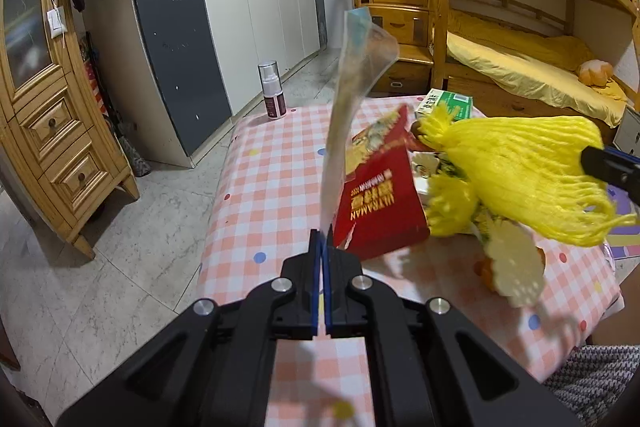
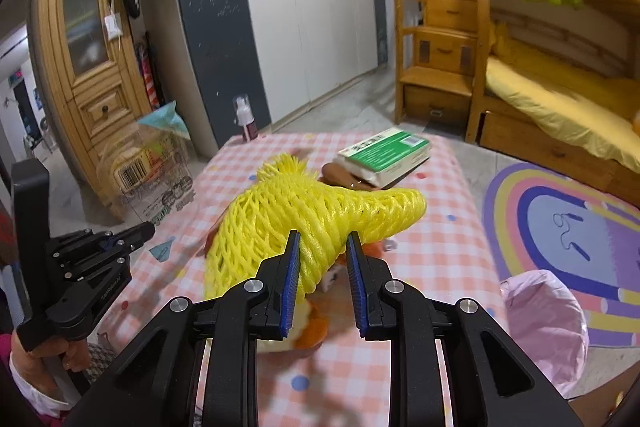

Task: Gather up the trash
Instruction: 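Grasp the yellow foam fruit net with the right gripper and lift it, then drop the yellow net into the bin with the right gripper while the left gripper carries the plastic bag there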

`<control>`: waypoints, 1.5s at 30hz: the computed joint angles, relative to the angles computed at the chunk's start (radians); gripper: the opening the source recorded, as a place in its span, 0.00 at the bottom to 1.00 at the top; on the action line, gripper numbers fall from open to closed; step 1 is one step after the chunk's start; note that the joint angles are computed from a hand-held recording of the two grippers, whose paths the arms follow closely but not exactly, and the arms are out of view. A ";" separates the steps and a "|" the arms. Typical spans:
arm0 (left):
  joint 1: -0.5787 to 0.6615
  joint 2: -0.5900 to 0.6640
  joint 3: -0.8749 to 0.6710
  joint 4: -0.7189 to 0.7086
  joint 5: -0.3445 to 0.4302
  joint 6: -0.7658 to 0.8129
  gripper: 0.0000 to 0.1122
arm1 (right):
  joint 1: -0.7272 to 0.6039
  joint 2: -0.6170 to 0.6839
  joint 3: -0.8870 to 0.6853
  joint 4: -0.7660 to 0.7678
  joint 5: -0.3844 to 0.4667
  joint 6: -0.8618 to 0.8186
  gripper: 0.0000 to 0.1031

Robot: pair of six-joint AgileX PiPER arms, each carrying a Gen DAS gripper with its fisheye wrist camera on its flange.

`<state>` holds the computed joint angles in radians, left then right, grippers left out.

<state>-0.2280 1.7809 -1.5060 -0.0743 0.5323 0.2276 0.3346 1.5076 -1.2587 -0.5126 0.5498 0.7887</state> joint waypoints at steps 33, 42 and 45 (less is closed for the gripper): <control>-0.489 0.193 -0.248 -0.207 0.135 0.164 0.00 | -0.545 -0.389 0.377 -0.061 0.054 0.095 0.18; -0.602 0.513 -0.727 -0.101 0.354 0.033 0.00 | -0.779 -0.235 0.397 0.152 -0.072 -0.080 0.22; -0.625 0.631 -0.936 -0.086 0.448 0.019 0.04 | -0.828 -0.208 0.400 0.240 -0.100 -0.167 0.30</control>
<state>-0.8534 2.4119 -2.4418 -0.1602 0.9802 0.2465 -0.4939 1.2993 -0.8589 -0.2728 0.4499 0.6214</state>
